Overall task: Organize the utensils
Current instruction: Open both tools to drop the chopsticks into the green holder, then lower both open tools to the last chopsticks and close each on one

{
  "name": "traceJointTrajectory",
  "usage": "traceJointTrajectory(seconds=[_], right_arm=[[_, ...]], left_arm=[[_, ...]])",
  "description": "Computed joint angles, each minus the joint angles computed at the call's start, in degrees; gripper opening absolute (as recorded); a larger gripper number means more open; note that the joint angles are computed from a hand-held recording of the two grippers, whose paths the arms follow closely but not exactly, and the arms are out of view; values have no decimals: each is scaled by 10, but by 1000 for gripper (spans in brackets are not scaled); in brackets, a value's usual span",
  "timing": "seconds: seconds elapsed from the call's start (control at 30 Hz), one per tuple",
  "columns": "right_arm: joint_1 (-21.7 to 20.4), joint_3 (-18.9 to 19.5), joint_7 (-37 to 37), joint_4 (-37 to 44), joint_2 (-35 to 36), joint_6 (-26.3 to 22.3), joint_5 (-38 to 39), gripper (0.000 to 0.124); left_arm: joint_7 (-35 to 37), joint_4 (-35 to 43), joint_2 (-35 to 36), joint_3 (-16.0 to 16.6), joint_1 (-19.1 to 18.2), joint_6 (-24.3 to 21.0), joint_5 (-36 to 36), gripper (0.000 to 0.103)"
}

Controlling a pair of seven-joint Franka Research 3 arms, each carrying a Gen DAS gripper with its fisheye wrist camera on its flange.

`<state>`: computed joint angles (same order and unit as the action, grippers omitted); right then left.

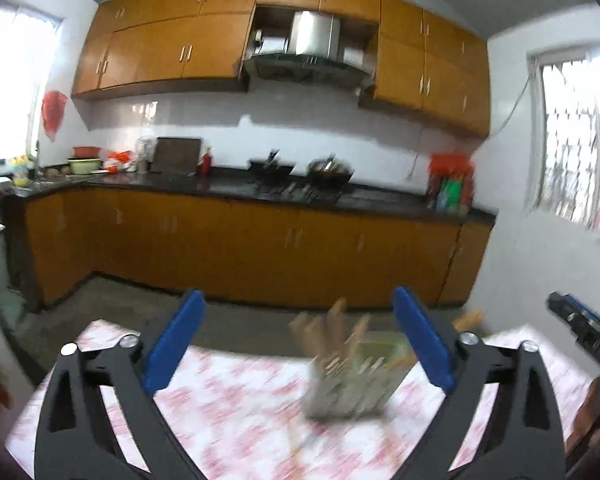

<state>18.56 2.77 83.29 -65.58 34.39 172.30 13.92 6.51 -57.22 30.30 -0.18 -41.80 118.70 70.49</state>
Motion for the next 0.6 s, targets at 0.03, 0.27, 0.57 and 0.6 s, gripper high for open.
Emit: traceJointTrajectory(seconds=[0.03, 0.27, 0.57, 0.6], right_arm=[[5, -15, 11, -11, -3, -20, -5, 56], [24, -43, 55, -35, 21, -189, -76, 65], [22, 14, -12, -57, 39, -213, -33, 65], [24, 12, -11, -54, 42, -215, -34, 64]], left_arm=[[16, -22, -12, -6, -1, -30, -21, 96], [62, -120, -35, -65, 50, -104, -166, 96], [105, -64, 43, -72, 41, -109, -232, 101], [109, -61, 48, -71, 39, -104, -237, 101]])
